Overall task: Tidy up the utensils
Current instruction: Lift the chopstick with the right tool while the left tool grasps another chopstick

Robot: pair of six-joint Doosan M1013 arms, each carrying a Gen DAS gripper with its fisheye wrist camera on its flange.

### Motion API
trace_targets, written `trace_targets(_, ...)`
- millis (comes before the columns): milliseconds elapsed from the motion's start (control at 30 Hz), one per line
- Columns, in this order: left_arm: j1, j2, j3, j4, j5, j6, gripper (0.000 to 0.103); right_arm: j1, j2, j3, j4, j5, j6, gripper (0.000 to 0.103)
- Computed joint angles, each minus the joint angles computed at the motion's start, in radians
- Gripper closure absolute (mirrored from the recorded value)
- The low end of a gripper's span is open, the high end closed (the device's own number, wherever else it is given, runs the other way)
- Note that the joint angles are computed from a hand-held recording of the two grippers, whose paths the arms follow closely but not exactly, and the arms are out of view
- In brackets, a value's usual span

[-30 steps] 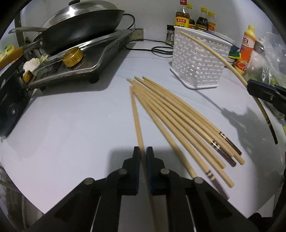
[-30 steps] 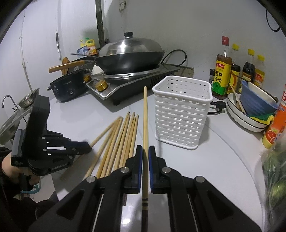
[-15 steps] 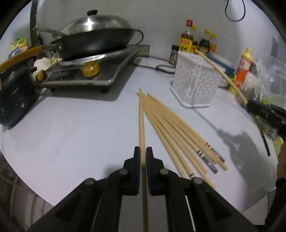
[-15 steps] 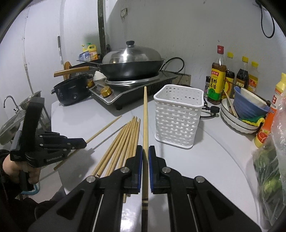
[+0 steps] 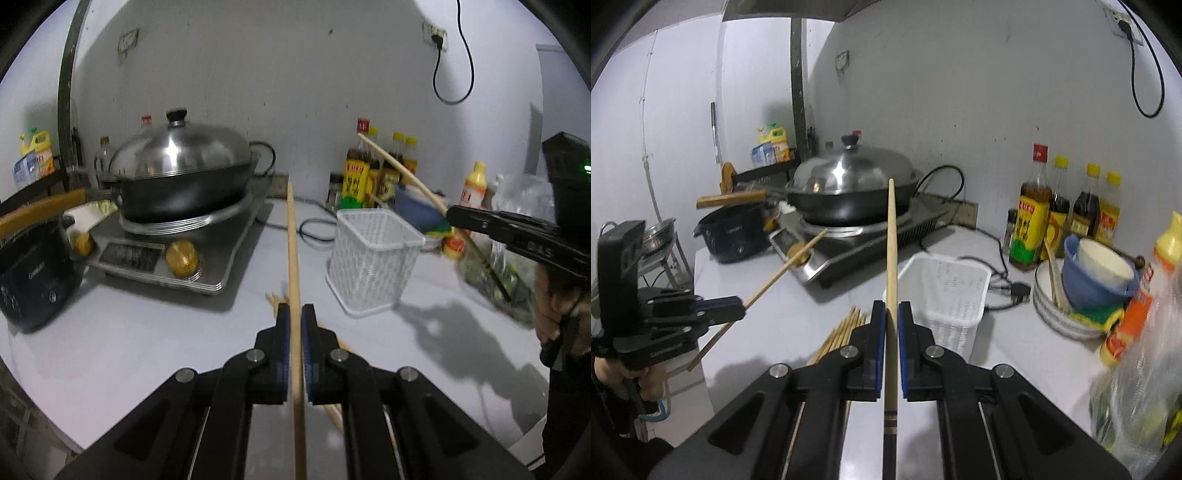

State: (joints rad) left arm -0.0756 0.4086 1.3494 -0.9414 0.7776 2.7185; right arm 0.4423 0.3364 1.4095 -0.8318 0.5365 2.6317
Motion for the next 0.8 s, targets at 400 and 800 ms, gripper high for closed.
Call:
trace_targets(400, 0.026, 0.062, -0.093, -0.123, 0.025, 0.033, 0.098, -0.063, 0.107, -0.199, 0.1, 0.032, -0.176, 0.097)
trace_targets(800, 0.034, 0.106, -0.14, -0.121, 0.051, -0.001, 0.098, -0.089, 0.232, -0.351, 0.116, 0.119, -0.296, 0.097)
